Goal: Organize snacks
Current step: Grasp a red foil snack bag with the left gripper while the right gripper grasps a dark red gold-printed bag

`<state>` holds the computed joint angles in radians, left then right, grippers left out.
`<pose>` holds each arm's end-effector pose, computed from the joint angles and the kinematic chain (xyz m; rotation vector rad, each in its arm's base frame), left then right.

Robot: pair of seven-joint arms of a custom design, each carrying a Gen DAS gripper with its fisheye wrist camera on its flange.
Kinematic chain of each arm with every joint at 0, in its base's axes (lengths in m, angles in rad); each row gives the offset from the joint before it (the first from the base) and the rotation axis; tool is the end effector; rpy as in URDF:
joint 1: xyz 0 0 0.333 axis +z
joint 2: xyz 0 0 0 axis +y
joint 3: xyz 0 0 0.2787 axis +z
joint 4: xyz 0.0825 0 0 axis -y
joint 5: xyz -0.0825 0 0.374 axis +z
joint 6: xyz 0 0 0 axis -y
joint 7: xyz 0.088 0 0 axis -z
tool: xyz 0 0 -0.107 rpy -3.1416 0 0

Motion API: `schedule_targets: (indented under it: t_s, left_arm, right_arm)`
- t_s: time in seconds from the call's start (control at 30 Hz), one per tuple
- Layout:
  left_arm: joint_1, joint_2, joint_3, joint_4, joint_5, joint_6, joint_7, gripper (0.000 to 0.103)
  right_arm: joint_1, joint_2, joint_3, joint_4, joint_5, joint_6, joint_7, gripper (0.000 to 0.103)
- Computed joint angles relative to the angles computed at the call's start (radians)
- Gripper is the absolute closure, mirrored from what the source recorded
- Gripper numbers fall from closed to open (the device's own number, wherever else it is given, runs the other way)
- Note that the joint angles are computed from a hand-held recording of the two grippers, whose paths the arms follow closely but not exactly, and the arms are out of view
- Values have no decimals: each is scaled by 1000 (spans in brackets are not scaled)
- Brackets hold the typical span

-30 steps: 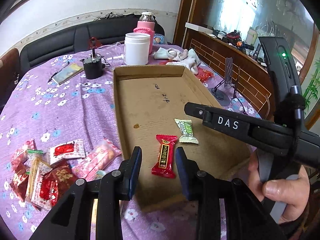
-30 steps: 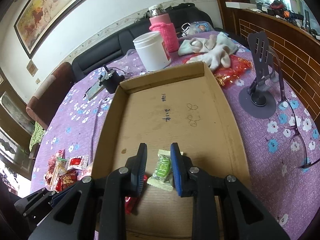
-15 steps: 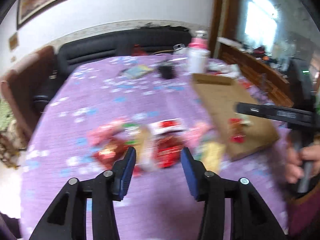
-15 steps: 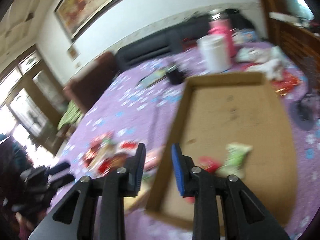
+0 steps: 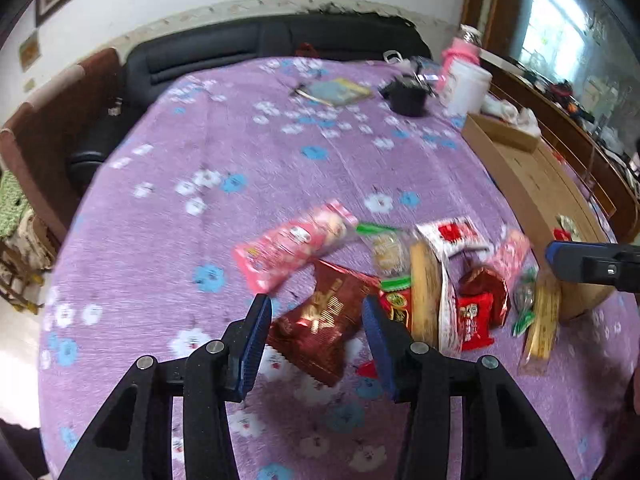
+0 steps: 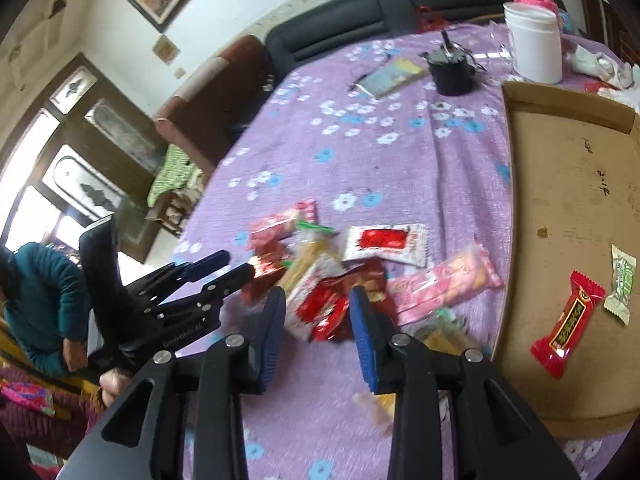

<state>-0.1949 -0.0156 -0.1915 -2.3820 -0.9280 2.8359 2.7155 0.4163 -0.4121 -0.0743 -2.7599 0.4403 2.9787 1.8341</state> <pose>0.4888 -0.1542 0.3334 -1.1837 2.5476 -0.8646 0.4035 0.1135 0.3775 -1.4415 2.0326 -0.0969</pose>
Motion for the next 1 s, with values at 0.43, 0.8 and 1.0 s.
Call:
schedule_targets:
  t_s: [0.43, 0.8, 1.0]
  left_arm:
    - [-2, 15, -50, -64, 8, 171, -72, 72]
    - [-73, -195, 82, -239, -188, 78, 29, 72]
    - [-121, -161, 82, -174, -178, 92, 6, 72]
  right_arm:
    - [-131, 159, 117, 41, -244, 12, 173, 60]
    - [-82, 7, 172, -61, -344, 65, 244, 71]
    - [-126, 60, 212, -9, -374, 69, 301, 71]
